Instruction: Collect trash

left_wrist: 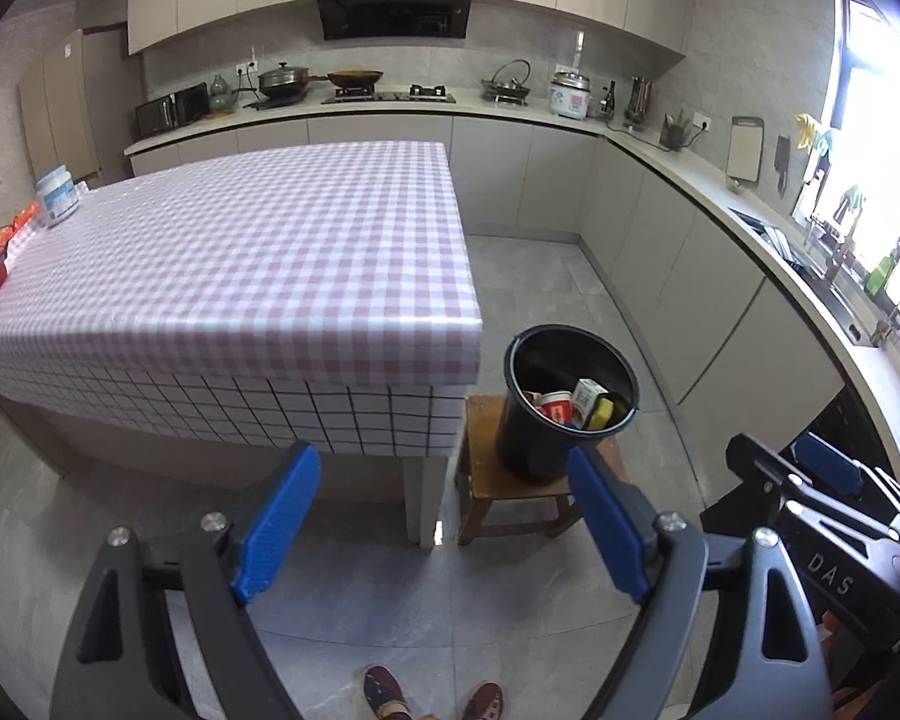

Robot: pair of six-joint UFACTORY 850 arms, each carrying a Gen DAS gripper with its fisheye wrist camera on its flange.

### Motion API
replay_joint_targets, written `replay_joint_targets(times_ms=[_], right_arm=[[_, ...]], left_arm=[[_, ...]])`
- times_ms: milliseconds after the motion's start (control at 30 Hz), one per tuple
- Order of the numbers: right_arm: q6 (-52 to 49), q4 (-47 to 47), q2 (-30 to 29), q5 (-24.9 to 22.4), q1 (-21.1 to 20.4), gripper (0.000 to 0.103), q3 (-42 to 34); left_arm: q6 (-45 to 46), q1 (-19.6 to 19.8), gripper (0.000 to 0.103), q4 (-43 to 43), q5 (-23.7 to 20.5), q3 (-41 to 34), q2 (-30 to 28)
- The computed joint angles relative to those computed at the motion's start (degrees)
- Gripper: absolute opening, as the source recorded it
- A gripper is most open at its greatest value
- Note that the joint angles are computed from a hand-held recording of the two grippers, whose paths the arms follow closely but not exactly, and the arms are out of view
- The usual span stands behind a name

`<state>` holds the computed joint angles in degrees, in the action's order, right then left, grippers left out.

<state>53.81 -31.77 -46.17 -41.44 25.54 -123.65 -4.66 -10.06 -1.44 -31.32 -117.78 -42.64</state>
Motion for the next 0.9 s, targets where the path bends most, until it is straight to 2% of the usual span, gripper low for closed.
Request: replay_joint_targets(times_ms=[167, 367, 900], right_arm=[[2.79, -1.23, 4.73, 3.29, -0.64, 0.077, 7.47], [3.51, -1.81, 6.98, 4.63, -0.81, 0.077, 10.95], [3.47, -1.48, 8.3, 5.44, -1.11, 0.077, 12.79]], left_arm=[[-3.48, -1.26, 0.086, 3.84, 1.35, 2.42, 1.54], [-5.16, -2.05, 0.087, 5.93, 2.53, 4.77, 3.1], [-8.08, -2.94, 0.088, 8.57, 2.87, 6.0, 4.01]])
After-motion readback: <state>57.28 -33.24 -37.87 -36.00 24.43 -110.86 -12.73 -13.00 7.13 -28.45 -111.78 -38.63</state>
